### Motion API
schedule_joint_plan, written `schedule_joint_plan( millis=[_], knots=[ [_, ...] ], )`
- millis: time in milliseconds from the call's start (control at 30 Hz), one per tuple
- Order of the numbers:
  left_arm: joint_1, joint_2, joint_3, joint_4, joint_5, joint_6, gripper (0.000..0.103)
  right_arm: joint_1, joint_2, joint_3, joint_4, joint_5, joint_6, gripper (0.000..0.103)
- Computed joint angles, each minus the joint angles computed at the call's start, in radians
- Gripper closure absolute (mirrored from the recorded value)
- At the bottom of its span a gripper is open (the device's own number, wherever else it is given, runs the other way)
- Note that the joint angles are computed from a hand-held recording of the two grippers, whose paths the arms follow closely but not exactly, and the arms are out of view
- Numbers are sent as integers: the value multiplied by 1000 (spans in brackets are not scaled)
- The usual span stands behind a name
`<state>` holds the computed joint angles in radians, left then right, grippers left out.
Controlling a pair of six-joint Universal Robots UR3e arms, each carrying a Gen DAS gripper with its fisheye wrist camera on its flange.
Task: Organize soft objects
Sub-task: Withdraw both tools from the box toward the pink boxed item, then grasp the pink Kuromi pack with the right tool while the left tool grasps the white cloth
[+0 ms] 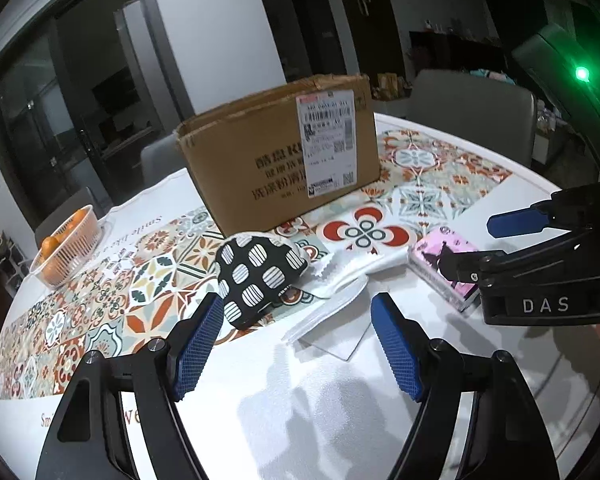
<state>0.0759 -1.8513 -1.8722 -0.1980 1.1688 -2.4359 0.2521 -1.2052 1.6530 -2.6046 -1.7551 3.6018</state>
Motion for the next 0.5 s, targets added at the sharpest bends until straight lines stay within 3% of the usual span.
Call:
schedule_joint_plan(
  millis=[500],
  knots=[
    [-62, -200, 153, -41, 51, 20, 28, -20, 89, -48, 45, -1, -7, 38]
  ],
)
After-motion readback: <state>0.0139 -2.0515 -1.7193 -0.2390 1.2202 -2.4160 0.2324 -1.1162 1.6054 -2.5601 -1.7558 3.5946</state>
